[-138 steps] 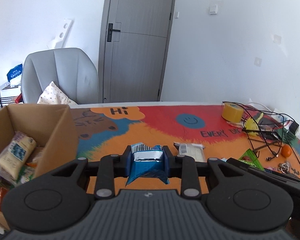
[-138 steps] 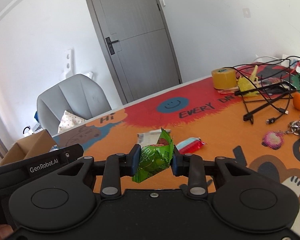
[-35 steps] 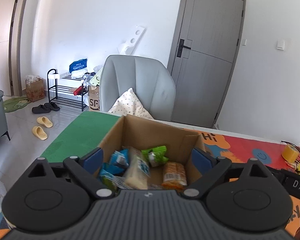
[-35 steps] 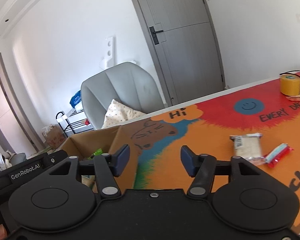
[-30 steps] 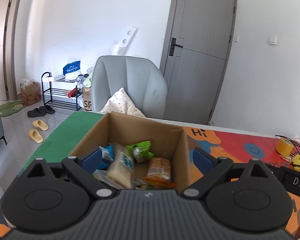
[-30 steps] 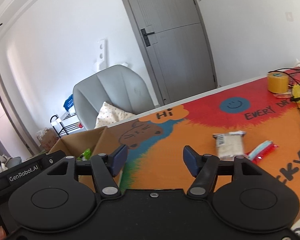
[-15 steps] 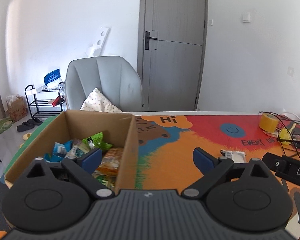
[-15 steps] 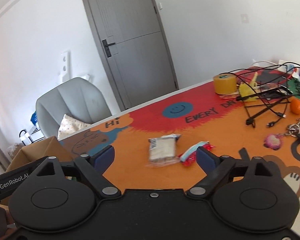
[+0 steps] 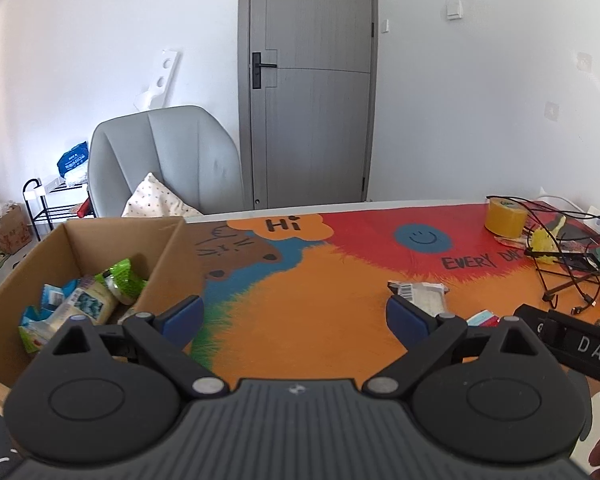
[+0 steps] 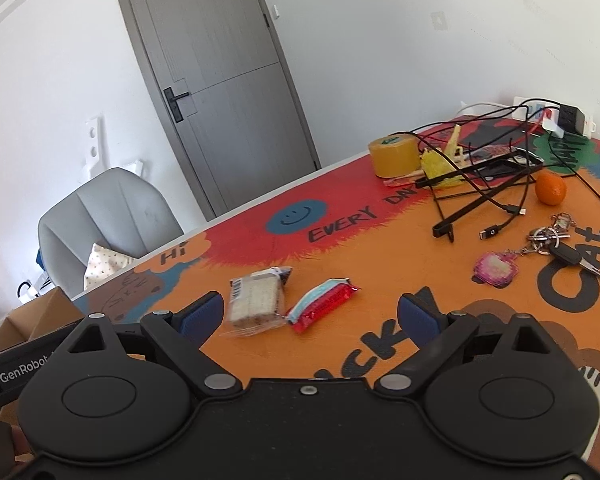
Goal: Organize snacks
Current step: 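Move both tools back from the box toward the white bread bag and red bar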
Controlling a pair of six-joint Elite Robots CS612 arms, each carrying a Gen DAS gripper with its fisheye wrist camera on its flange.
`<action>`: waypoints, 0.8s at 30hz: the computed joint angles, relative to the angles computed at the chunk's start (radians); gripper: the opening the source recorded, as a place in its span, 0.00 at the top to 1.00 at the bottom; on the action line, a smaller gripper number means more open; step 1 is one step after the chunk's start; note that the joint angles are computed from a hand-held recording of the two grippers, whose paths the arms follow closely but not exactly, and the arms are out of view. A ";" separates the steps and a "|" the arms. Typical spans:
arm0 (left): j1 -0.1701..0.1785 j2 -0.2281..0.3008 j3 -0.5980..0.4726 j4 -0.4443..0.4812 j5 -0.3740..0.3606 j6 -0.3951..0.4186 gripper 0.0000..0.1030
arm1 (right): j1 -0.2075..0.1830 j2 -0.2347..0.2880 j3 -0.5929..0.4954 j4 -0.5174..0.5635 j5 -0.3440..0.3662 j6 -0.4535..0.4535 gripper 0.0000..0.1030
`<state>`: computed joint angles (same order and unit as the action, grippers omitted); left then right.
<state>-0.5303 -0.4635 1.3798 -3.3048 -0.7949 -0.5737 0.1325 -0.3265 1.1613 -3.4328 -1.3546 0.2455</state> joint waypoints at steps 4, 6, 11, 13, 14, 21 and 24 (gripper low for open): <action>0.000 0.014 -0.030 0.020 -0.010 0.004 0.06 | -0.005 0.008 -0.011 0.015 -0.003 0.009 0.09; 0.001 0.020 -0.046 0.033 -0.013 0.008 0.06 | -0.008 0.013 -0.017 0.019 -0.003 0.012 0.09; 0.004 0.039 -0.085 0.057 -0.030 0.015 0.06 | -0.012 0.025 -0.039 0.040 0.008 0.022 0.15; 0.005 0.045 -0.098 0.068 -0.035 0.013 0.06 | -0.013 0.031 -0.050 0.051 0.014 0.026 0.17; 0.006 0.047 -0.104 0.074 -0.037 0.010 0.06 | -0.013 0.034 -0.056 0.058 0.018 0.026 0.18; 0.015 0.072 -0.153 0.138 -0.027 -0.008 0.06 | -0.017 0.066 -0.116 0.099 0.060 0.030 0.24; 0.021 0.083 -0.175 0.155 -0.041 -0.021 0.06 | -0.022 0.081 -0.148 0.135 0.102 0.028 0.32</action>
